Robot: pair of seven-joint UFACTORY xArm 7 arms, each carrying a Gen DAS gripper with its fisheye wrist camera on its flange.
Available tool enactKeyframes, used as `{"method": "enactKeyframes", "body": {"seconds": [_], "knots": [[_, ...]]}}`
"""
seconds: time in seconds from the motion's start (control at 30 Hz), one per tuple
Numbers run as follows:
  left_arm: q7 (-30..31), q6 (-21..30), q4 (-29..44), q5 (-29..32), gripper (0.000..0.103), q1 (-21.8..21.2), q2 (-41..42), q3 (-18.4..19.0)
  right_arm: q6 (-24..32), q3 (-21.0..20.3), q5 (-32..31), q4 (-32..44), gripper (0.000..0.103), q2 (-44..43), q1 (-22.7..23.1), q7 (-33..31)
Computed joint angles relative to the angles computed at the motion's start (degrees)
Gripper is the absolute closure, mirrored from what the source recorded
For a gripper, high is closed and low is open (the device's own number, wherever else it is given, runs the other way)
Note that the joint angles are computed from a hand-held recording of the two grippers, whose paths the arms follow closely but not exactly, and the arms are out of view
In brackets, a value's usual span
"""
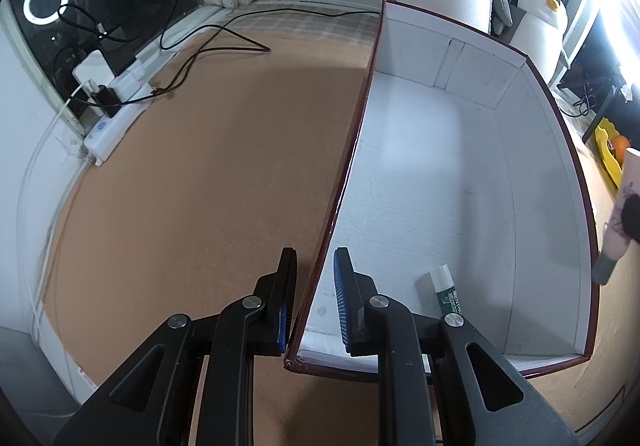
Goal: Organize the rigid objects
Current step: 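Lower the pink lotion bottle into the red box and open the right gripper, then grasp the grey spoon by its handle with the right gripper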
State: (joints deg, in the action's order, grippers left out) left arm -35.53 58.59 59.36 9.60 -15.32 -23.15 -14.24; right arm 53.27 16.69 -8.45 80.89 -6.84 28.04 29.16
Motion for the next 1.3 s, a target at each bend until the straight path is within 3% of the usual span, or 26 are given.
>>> {"method": "enactKeyframes", "body": {"seconds": [0.23,0.27,0.37,0.4,0.73,1.07,1.3], "knots": [[0.1,0.1,0.2,0.0,0.086,-0.1,0.2,0.0,-0.3,-0.1,1.6,1.1,0.085,2.2,0.9,-1.2],[0.2,0.1,0.2,-0.1,0.086,-0.1,0.3,0.1,-0.8,-0.3,2.2,0.8,0.082,2.0,1.0,-1.6],[0.4,0.0,0.3,-0.2,0.086,-0.1,0.4,0.2,-2.4,-0.3,1.4,-0.2,0.055,1.1,0.9,-0.7],[0.5,0.1,0.3,-0.2,0.086,-0.1,0.4,0.2,-2.6,-0.3,1.1,-0.4,0.053,0.8,0.8,-0.3],[1.2,-0.3,0.5,-0.7,0.086,-0.3,0.9,0.5,-3.4,-1.1,2.4,-6.8,0.053,-6.2,-2.2,3.0],[3.2,0.3,1.4,-0.5,0.086,-0.5,1.8,0.5,0.3,-3.1,3.9,-21.5,0.05,-22.0,-10.2,10.6],[4.5,0.8,2.3,-0.2,0.086,-0.7,2.7,0.6,3.5,-4.4,5.0,-27.7,0.05,-28.6,-15.0,13.4]]}}
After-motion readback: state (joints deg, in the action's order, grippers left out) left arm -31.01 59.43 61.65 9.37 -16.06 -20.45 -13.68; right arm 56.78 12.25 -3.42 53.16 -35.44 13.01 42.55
